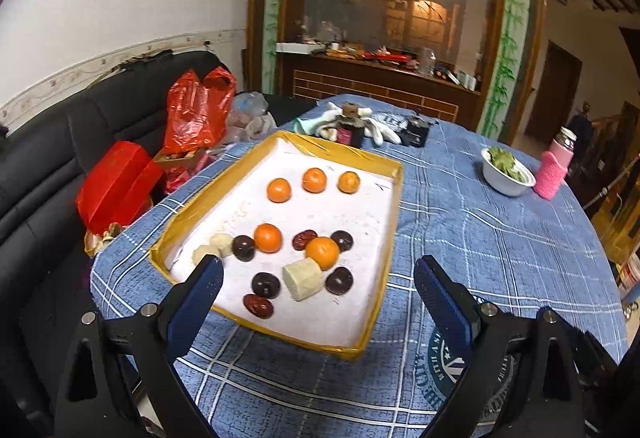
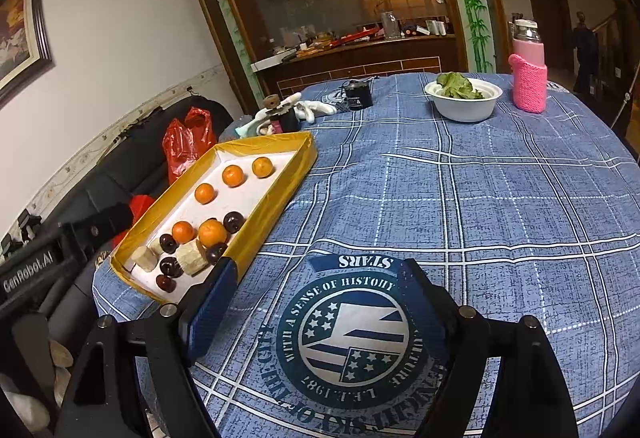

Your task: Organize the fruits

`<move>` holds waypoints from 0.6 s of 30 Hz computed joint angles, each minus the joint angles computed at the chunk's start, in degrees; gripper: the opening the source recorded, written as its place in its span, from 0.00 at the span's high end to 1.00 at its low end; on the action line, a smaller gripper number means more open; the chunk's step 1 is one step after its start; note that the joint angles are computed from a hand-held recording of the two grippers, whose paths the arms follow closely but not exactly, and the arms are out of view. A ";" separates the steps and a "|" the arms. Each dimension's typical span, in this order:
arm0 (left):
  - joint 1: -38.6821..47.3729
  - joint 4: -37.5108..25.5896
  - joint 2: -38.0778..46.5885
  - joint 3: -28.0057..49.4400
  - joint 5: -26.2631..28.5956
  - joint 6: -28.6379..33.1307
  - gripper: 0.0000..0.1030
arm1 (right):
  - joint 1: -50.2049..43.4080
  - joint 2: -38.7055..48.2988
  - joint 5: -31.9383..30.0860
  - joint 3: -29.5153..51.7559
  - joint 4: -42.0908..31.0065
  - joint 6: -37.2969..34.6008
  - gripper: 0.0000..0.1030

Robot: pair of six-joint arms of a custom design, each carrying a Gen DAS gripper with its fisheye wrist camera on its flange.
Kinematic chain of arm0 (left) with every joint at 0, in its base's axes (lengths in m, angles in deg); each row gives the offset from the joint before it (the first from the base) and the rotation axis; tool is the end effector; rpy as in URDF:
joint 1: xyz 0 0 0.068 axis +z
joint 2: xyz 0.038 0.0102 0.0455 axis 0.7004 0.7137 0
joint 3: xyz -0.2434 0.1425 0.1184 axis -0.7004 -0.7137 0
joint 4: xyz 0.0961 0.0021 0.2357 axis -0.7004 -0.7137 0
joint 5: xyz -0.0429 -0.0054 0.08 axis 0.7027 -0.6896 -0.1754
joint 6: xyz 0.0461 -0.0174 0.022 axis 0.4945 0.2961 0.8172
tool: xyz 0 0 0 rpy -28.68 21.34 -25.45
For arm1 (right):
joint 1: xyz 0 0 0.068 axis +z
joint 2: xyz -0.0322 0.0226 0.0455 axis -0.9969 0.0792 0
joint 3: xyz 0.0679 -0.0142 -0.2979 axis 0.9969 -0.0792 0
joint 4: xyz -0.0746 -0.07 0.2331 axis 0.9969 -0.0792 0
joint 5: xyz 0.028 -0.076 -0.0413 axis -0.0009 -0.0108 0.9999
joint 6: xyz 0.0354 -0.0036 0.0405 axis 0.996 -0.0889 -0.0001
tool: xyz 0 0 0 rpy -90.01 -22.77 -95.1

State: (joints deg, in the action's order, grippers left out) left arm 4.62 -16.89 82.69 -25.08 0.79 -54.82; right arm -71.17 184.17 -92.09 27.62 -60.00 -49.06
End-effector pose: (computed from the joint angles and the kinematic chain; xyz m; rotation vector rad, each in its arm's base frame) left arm 0.3045 -0.2287 0.1908 -0.1471 2.1968 -0.0216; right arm 0.2916 0.0759 0.1620 0.0370 2.2203 0.3603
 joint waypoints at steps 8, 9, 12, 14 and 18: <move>0.00 0.27 0.34 -0.20 0.26 -0.43 0.07 | 1.37 -0.10 1.53 -0.53 0.29 -0.77 0.16; 0.11 0.47 0.18 -0.41 0.25 -0.57 0.07 | 1.62 -0.05 1.79 -0.50 0.31 -0.85 0.16; 0.65 1.38 -0.05 -1.20 0.65 -1.21 0.07 | 2.43 0.33 2.54 -0.37 0.17 -1.19 0.16; 0.92 1.58 -0.16 -1.54 1.00 -1.35 0.07 | 3.07 0.55 3.21 -0.02 -0.31 -1.24 0.16; 1.29 2.15 -0.30 -2.08 1.40 -1.23 0.07 | 4.13 0.71 4.27 0.21 -0.53 -1.55 0.16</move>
State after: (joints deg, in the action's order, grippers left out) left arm 5.91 -14.74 82.40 -27.16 2.20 -56.05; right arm -67.04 184.88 -87.82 27.82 -60.53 -50.61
